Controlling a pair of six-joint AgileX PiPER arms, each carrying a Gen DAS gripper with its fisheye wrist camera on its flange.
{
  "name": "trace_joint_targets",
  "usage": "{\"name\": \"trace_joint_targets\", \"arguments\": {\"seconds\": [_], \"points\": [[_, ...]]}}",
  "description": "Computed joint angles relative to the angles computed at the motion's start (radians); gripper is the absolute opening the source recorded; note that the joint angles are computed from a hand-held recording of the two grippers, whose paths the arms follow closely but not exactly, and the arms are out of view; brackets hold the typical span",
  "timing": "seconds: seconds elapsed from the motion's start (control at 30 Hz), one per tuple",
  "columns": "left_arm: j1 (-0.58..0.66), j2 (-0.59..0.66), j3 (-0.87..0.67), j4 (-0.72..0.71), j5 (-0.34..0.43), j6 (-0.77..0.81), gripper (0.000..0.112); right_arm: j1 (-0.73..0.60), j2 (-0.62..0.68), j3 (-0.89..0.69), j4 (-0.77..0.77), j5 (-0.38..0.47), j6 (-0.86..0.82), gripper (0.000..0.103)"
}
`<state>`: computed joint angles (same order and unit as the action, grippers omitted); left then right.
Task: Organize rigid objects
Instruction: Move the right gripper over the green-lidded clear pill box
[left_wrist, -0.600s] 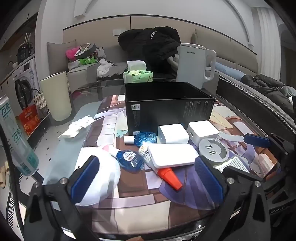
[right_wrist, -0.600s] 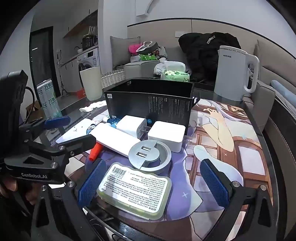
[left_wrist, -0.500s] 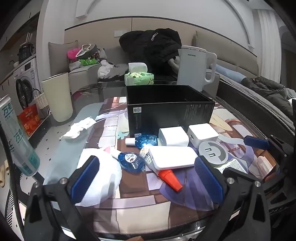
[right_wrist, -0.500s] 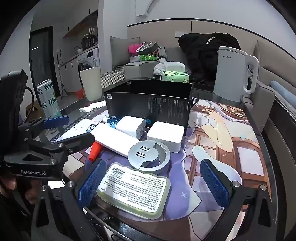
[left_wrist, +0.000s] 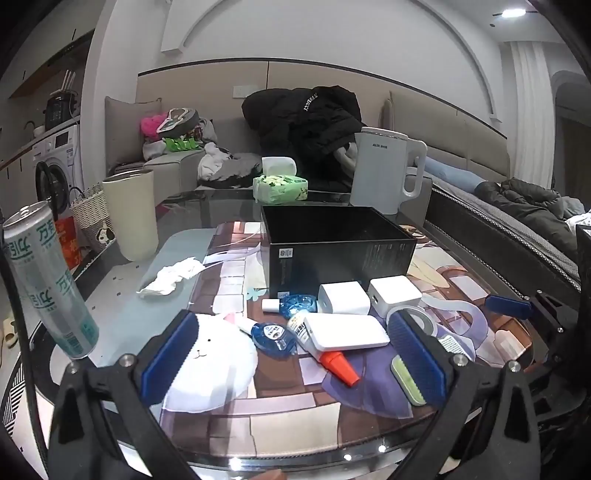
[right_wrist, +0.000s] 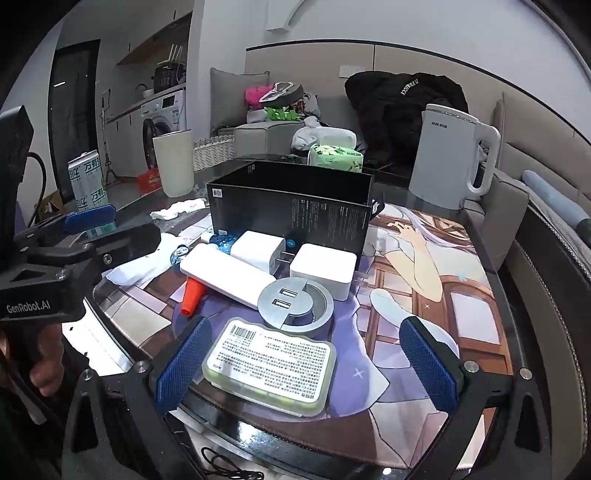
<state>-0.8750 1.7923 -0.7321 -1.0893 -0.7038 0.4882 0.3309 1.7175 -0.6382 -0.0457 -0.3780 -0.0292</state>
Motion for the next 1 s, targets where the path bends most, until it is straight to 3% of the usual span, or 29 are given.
{"name": "trace_joint_targets", "arguments": {"seconds": [0.1, 0.23, 0.33, 0.43, 0.57, 0.7, 0.83, 0.93, 1.0], "points": [[0.008, -0.006, 0.013, 0.016, 0.004, -0.049, 0.103, 0.012, -0.007, 0.039, 0.060, -0.049, -0.044, 0.103], [-0.026, 0.009, -0.008, -0.027, -0.042, -0.025, 0.103, -0.004, 0.000, 0.083, 0.000, -0.095, 0.033, 0.103], [-0.047, 0.019, -0.022, -0.066, -0.069, 0.011, 0.103, 0.027, -0.007, 0.099, 0.069, -0.112, -0.052, 0.103], [-0.074, 0.027, -0.013, -0.112, -0.120, 0.015, 0.103, 0.004, -0.001, 0.113, -0.030, -0.128, 0.028, 0.103], [-0.088, 0.009, -0.034, -0.186, -0.125, 0.024, 0.103, -0.017, 0.005, 0.122, -0.095, -0.137, 0.060, 0.103], [-0.141, 0.033, -0.031, -0.223, -0.238, 0.085, 0.103, -0.058, 0.006, 0.134, -0.188, -0.166, 0.126, 0.103], [-0.083, 0.009, -0.027, -0.188, -0.146, 0.027, 0.103, -0.083, 0.025, 0.103, -0.238, -0.137, 0.186, 0.103], [-0.105, 0.032, -0.023, -0.145, -0.217, 0.048, 0.103, -0.099, 0.030, 0.098, -0.297, -0.143, 0.268, 0.103], [-0.082, 0.059, -0.025, -0.109, -0.201, 0.043, 0.103, -0.088, 0.046, 0.085, -0.284, -0.136, 0.264, 0.103]]}}
